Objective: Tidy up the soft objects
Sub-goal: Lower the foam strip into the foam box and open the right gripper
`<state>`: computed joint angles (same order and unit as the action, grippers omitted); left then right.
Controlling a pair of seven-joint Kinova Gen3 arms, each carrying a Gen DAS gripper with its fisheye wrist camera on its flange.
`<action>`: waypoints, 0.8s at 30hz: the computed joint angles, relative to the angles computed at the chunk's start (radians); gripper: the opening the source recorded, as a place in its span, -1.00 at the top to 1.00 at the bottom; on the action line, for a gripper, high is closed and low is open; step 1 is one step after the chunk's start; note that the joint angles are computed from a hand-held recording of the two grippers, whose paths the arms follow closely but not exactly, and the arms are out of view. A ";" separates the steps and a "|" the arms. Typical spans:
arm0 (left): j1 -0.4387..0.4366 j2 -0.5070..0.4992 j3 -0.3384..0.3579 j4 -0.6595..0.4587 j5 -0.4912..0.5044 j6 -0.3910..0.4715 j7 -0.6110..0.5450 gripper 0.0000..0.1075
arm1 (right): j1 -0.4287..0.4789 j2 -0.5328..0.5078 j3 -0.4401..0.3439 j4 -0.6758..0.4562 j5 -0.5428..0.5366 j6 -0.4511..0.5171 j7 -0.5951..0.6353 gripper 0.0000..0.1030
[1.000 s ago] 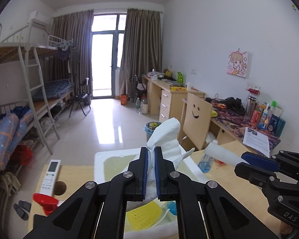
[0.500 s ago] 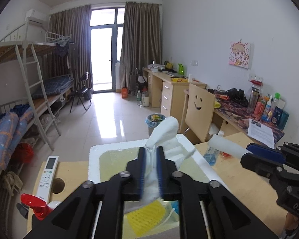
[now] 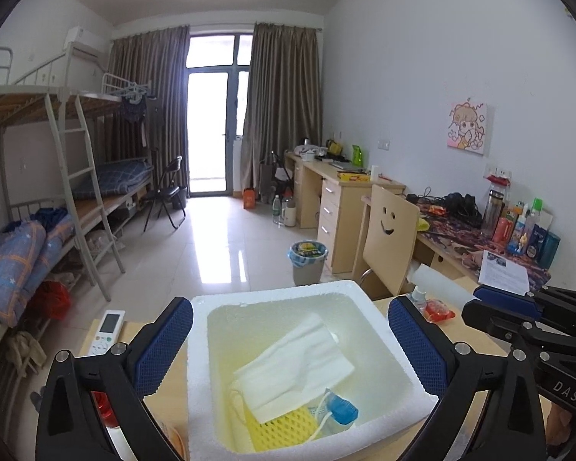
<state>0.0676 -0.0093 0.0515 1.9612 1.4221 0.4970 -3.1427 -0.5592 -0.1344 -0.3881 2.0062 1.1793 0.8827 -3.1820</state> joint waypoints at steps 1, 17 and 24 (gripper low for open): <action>0.000 -0.002 -0.001 0.002 0.004 0.000 -0.006 -0.90 | 0.000 0.000 0.000 0.001 0.001 0.000 0.000 0.54; -0.007 -0.065 -0.028 0.032 0.008 -0.029 -0.003 -0.90 | -0.004 0.004 0.005 -0.018 -0.012 -0.005 0.044 0.54; -0.023 -0.107 -0.050 0.066 0.045 -0.020 -0.048 -0.90 | -0.005 0.020 0.012 -0.033 -0.015 -0.030 0.066 0.54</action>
<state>0.0449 -0.1167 0.0015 2.0273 1.4673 0.4774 -3.1905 -0.5646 -0.1146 -0.3759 1.9732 1.1646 0.8525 -3.1164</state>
